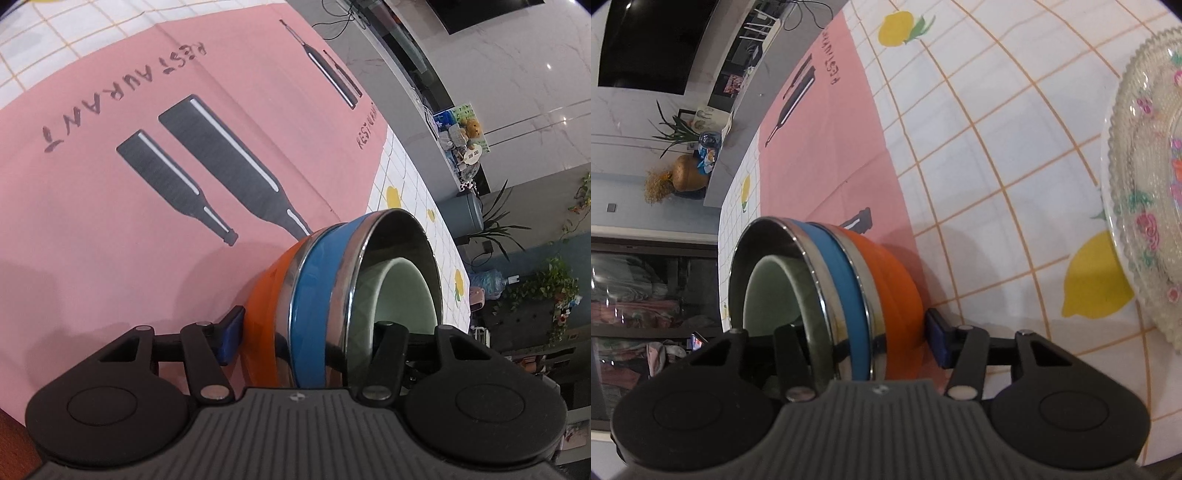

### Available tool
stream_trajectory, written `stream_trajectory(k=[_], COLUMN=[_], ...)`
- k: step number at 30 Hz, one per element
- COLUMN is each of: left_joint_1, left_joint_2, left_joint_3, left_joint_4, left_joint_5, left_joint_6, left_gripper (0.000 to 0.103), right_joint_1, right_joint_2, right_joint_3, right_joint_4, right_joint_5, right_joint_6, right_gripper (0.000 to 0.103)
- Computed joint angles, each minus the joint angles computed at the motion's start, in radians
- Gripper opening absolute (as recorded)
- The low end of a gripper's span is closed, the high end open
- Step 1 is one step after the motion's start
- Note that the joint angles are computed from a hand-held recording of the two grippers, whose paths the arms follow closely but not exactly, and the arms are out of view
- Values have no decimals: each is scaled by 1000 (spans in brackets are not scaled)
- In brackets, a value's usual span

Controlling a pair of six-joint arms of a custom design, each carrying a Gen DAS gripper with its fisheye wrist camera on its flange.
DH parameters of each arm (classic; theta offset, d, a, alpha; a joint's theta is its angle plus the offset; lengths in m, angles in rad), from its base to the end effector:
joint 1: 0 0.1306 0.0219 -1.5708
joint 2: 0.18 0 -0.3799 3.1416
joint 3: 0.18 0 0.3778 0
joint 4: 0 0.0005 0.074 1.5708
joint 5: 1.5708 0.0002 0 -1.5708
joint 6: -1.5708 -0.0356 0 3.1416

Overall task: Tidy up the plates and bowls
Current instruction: 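Lift and carry the bowl stack with both tools onto the plate stack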

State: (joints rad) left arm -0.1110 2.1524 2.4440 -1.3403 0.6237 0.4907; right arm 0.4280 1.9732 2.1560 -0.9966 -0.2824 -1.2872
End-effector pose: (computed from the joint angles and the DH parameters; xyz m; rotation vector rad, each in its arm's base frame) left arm 0.6904 -0.0984 0.4249 -0.2756 2.6420 -1.0244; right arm 0.6116 0.2894 0.4378 0.9702 2.4783 1.0463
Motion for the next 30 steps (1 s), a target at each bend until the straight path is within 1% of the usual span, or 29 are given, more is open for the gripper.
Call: stream_trajectory(k=[2, 7, 11, 13, 16, 21, 26, 30], left_joint_1=[-1, 2, 0, 0, -3, -16, -41, -71], left_joint_2=[1, -7, -19, -18, -29, -29, -32, -29], left_joint_3=[2, -9, -26, -22, -33, -14, 10, 42], left_joint_4=[-2, -1, 8, -3, 4, 6, 4, -5], left_joint_5=[-1, 14, 7, 9, 9, 12, 20, 23], left_joint_6=[-3, -12, -24, -31, -37, -42, -60, -70], left_gripper=[64, 63, 63, 63, 63, 63, 63, 63], right_joint_1=[-1, 0, 1, 1, 0, -3, -11, -22], right_joint_2=[-3, -7, -18, -22, -35, -67, -123, -192], right_joint_3=[-7, -17, -38, -44, -65, -102, -165, -245], right_joint_4=[9, 19, 35, 39, 50, 77, 113, 155], right_joint_5=[-4, -1, -3, -8, -14, -4, 21, 48], right_joint_6=[-10, 27, 45, 46, 48, 50, 48, 39], right_gripper=[50, 50, 50, 50, 50, 50, 50, 50])
